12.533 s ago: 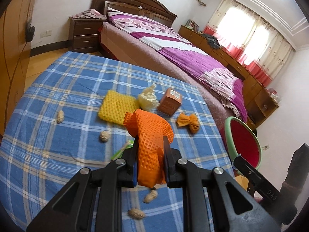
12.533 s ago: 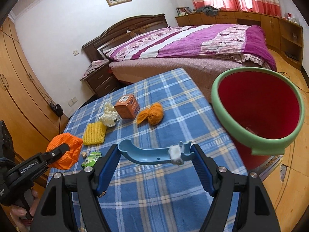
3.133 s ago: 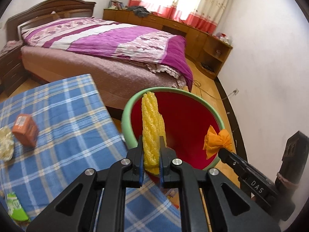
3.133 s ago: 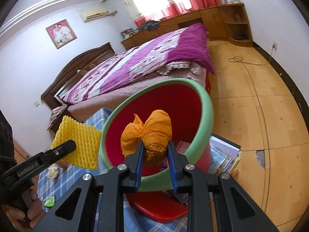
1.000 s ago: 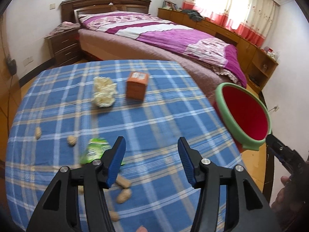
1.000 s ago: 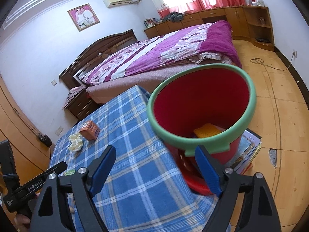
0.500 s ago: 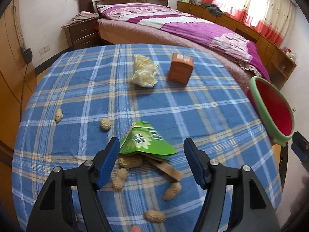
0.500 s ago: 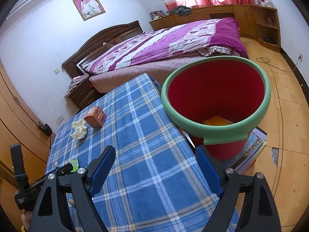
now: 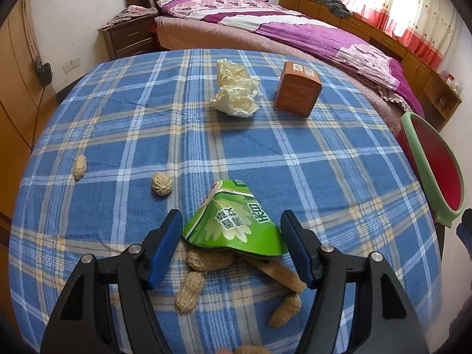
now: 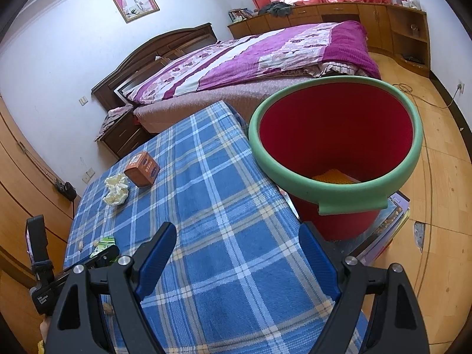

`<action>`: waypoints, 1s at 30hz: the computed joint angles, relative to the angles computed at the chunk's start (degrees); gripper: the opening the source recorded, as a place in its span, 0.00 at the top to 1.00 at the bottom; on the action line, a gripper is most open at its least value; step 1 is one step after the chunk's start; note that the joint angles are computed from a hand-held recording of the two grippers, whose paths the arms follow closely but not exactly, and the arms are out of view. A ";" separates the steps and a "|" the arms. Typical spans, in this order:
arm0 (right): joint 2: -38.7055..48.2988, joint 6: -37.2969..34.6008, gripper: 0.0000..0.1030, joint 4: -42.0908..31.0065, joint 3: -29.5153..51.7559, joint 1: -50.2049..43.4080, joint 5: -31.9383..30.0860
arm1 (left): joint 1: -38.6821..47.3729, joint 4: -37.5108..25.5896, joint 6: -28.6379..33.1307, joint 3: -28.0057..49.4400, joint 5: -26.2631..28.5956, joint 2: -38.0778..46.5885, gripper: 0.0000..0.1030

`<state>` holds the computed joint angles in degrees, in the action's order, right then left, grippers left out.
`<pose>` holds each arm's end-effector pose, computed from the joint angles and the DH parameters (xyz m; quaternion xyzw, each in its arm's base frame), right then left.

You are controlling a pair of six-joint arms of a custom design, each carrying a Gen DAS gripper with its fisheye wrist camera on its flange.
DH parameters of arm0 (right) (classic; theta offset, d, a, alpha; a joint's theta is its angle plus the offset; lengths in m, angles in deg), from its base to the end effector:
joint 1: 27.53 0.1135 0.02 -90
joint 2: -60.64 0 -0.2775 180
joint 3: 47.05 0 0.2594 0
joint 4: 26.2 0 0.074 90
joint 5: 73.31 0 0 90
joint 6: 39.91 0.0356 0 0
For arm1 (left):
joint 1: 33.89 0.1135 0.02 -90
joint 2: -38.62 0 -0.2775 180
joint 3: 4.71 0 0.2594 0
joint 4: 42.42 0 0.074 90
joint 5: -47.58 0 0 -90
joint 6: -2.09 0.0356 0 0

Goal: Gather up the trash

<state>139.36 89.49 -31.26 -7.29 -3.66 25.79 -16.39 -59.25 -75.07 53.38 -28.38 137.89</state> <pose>0.2272 0.0944 0.1467 0.1547 0.9051 0.1420 0.3698 0.3053 0.0872 0.1245 -0.0051 0.9547 -0.0418 0.2947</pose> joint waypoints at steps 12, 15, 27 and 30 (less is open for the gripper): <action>1.55 0.06 0.16 0.54 0.66 0.87 -0.43 | 1.35 2.00 1.18 -1.37 2.98 -0.90 0.59; 1.45 0.11 0.16 0.42 0.74 1.30 -0.26 | 2.25 2.56 1.19 -2.23 4.96 -2.41 0.61; 4.71 -1.99 0.16 -0.43 4.86 6.94 0.51 | 8.61 0.47 0.82 -3.83 11.35 -10.20 0.62; 6.66 -2.96 0.16 -0.60 6.77 8.67 -0.14 | 10.42 0.16 1.52 -4.39 11.52 -11.47 0.62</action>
